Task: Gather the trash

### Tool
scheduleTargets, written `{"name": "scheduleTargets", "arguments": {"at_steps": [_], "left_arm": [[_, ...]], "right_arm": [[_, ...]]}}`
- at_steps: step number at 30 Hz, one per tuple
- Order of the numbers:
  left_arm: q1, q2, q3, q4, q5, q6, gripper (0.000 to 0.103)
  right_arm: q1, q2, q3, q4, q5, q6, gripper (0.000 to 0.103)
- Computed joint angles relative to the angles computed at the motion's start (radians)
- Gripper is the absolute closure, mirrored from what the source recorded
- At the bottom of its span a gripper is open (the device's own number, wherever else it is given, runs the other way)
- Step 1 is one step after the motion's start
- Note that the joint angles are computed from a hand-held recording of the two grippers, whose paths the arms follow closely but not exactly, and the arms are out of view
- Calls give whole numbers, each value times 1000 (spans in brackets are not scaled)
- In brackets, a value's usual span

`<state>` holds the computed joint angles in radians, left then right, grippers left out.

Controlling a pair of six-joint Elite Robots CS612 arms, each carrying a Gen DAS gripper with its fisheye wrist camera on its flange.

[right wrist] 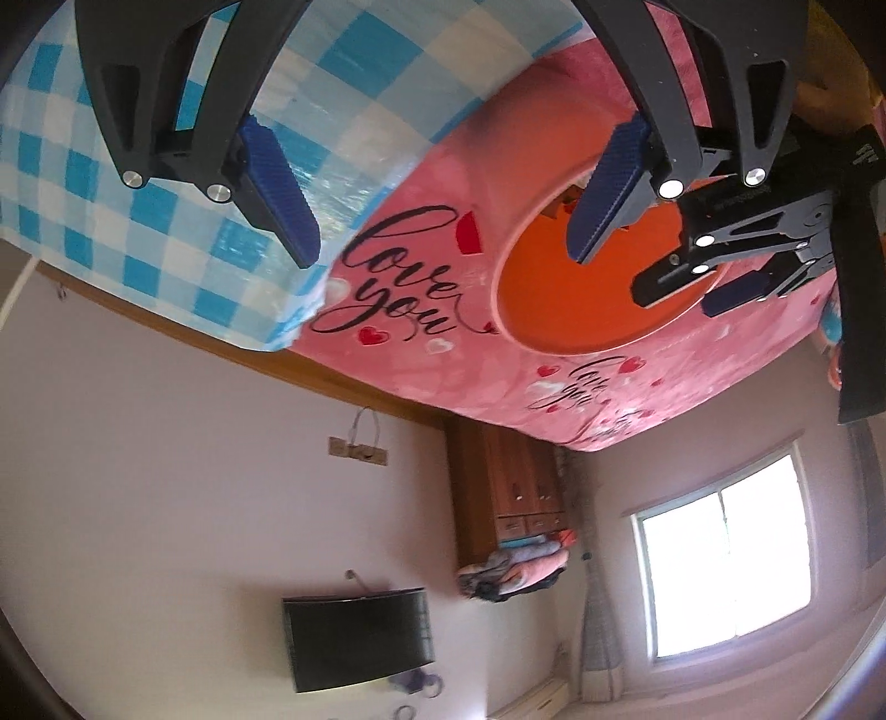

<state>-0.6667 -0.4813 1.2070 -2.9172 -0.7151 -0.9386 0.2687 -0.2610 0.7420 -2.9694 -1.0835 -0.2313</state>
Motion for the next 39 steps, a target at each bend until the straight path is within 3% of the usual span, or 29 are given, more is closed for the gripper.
{"name": "scheduleTargets", "arguments": {"at_steps": [16,39], "left_arm": [[-49,67,-140,-12,72,183,4],[-105,186,-372,-70,-39,398,4]], "right_arm": [[-42,-73,184,-226,-167,54,13],[-112,-151,408,-424,-359,155,10]]}}
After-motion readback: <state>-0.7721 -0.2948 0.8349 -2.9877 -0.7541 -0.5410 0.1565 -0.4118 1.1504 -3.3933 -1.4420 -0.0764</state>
